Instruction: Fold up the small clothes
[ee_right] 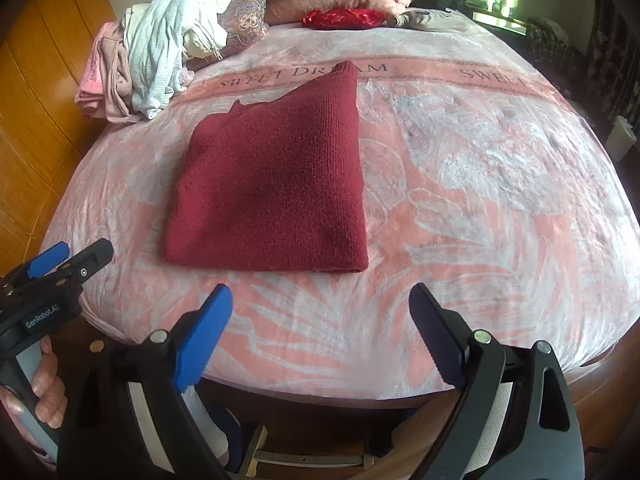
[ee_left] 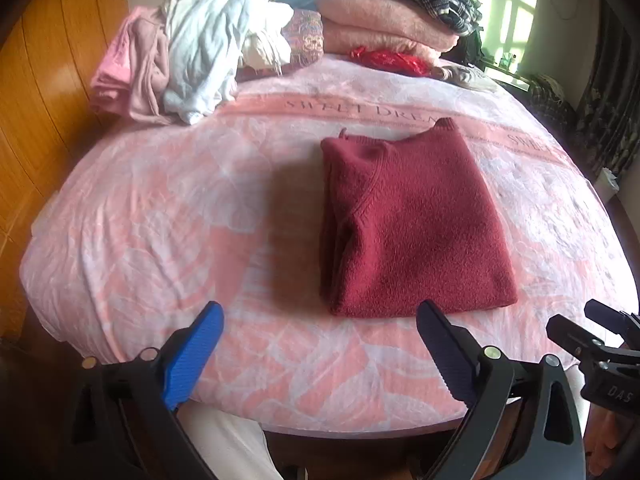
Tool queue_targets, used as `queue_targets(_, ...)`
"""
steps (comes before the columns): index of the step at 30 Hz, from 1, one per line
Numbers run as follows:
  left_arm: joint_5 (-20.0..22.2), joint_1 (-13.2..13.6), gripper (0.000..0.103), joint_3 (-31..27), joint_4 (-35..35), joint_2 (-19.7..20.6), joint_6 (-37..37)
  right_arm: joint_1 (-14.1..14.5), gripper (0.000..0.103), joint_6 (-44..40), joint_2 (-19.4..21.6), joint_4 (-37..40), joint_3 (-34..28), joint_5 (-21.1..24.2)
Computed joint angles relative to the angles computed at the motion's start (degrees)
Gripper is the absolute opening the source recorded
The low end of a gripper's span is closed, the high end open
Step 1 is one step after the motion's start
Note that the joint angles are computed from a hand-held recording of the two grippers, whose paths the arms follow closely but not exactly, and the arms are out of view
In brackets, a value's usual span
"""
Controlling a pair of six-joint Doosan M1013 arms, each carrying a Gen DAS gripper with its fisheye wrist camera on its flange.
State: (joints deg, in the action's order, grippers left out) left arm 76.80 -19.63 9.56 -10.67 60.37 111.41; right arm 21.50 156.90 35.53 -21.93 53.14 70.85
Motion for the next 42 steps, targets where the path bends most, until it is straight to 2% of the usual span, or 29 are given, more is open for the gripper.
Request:
queue_targets(7, -3.69, -0.33, 0.099, 4.87, 0.78, -2.83, 0.93, 0.20, 0.090, 0.14, 0.38, -0.34, -0.95, 1.26)
queue_targets(15, -5.95, -0.68, 0.099, 8.04, 2.02, -4.54, 1.55, 0.40, 0.091, -0.09, 0.35, -0.88, -1.08, 1.47)
queue_targets(25, -3.55, -1.05, 0.099, 7.20, 2.47, -3.76, 2.78, 0.39, 0.091, -1.01, 0.79, -0.14, -1.67, 2.30)
queue_targets(30, -4.67, -1.14, 0.099, 8.98, 2.78, -4.66, 3.10, 0.45, 0.091, -1.13, 0.69, -0.26, -1.52, 2.01)
queue_targets(42, -4.21, -1.22, 0.099, 9.69, 3.14, -4.86, 3.43, 0.48, 0.092, -2.03, 1.40, -0.48, -2.79, 3.63)
